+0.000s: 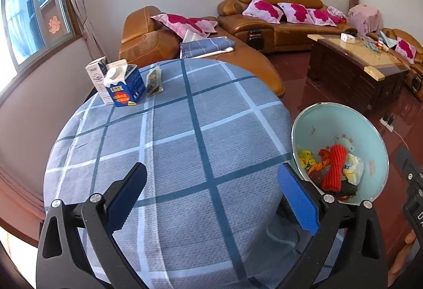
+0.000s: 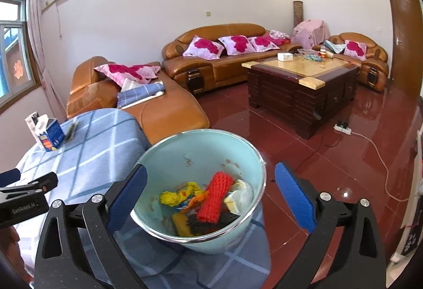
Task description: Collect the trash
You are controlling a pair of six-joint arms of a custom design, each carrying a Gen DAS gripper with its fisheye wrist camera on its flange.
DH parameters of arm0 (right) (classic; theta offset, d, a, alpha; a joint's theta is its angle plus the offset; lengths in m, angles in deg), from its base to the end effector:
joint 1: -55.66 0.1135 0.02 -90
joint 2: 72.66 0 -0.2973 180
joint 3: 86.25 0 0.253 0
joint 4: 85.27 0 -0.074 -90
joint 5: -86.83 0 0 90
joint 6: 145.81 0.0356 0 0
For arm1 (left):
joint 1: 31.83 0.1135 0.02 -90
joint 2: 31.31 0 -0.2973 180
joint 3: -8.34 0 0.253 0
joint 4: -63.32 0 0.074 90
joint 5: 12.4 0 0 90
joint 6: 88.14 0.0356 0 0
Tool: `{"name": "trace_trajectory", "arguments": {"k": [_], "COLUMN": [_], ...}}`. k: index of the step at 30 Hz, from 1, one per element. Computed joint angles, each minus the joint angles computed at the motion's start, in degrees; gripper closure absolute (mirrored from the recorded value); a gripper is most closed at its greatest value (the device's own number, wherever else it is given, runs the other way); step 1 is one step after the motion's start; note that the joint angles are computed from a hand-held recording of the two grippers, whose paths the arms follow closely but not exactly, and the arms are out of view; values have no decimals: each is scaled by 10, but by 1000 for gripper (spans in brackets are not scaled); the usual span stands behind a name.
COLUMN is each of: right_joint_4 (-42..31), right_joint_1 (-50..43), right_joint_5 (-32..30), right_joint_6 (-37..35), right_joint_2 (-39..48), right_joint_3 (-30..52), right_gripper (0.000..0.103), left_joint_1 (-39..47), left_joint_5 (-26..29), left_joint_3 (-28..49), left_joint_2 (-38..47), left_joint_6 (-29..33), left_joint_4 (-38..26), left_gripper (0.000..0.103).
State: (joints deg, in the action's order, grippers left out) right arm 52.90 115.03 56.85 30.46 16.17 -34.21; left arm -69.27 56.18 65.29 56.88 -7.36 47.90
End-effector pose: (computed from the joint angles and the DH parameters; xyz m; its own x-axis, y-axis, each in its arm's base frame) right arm 0.1461 0.1862 0.1692 -0.3747 0.3459 -0.8602 0.4761 0.8679 0.1417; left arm 0.2465 -0.1723 0.2015 -0.6288 0.2936 -0.7200 0.2697 0.9508 0.1522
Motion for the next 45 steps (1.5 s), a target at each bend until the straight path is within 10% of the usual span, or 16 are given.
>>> {"name": "trace_trajectory", "arguments": {"k": [12, 20, 45], "right_joint_4": [-220, -549, -498], "right_joint_1": [80, 129, 119], "right_joint_5": [82, 121, 115], "right_joint_6": [144, 474, 425], "right_joint_2": [49, 112, 94], "right_joint_3": [117, 195, 175], "right_gripper": [7, 5, 5], "left_joint_1": [18, -3, -21], "left_joint_5": [-7, -14, -51], "left_joint_3": [-56, -66, -67], "left_joint_2": [-107, -140, -161], "left_joint_6": [-1, -3, 4], "left_joint_4": [12, 26, 30], "left_gripper": [6, 6, 6]}}
